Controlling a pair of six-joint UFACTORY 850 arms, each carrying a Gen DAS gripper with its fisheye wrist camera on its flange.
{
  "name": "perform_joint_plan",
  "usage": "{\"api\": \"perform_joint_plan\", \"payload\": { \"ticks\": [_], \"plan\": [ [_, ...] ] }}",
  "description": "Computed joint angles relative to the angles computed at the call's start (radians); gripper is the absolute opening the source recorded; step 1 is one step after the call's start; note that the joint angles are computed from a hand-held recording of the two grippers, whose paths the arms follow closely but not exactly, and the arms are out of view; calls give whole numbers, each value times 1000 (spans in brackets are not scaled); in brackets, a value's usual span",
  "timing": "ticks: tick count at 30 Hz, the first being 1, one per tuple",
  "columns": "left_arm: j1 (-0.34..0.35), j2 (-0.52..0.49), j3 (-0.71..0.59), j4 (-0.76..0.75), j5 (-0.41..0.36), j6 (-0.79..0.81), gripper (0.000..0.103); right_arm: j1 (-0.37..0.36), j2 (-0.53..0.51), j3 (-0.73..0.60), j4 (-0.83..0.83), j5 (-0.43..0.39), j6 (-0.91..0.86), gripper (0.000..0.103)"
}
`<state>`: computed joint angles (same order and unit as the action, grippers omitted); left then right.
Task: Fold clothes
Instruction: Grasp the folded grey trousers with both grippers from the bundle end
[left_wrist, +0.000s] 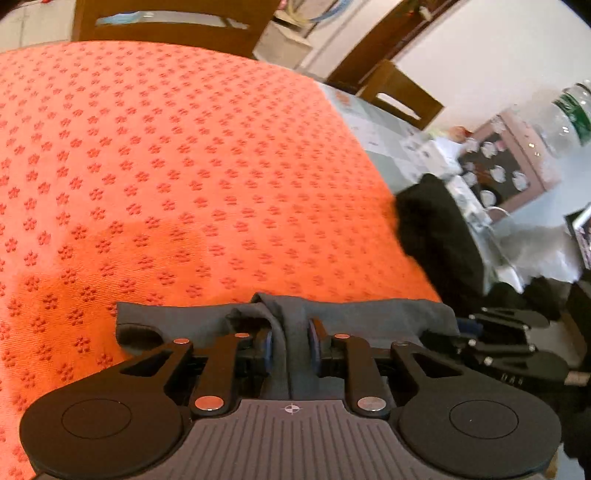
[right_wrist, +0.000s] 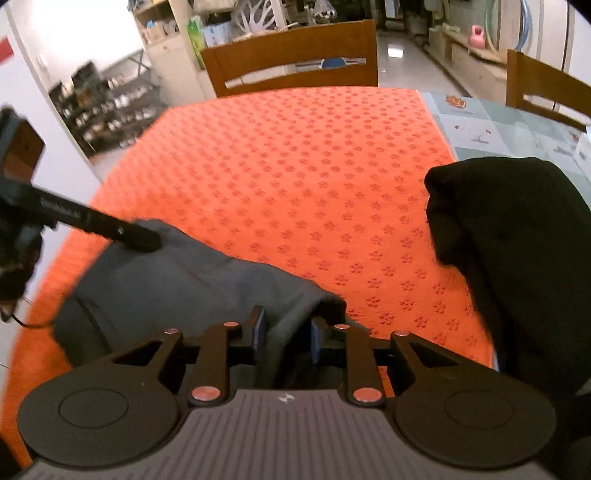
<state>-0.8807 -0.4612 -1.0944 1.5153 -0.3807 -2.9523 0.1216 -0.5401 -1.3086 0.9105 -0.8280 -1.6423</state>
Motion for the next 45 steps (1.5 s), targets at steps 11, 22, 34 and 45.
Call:
{"api": "perform_joint_plan", "payload": {
  "ticks": [11,22,34,45],
  "plan": [
    [-129,64,-42,-161,-268,280,43,-37,111,104,160,46,-147,49],
    [-234,50,-147,-350,-281,519,57,-93,226,127,-32,-127,6,55],
    [-203,-87,-247,-412,-328,640,32,-37,270,284,181,52,-277,58],
    [-156,-126,-227,-415,-251,602,16,34,167,274,229,154,-374,53]
  ]
}}
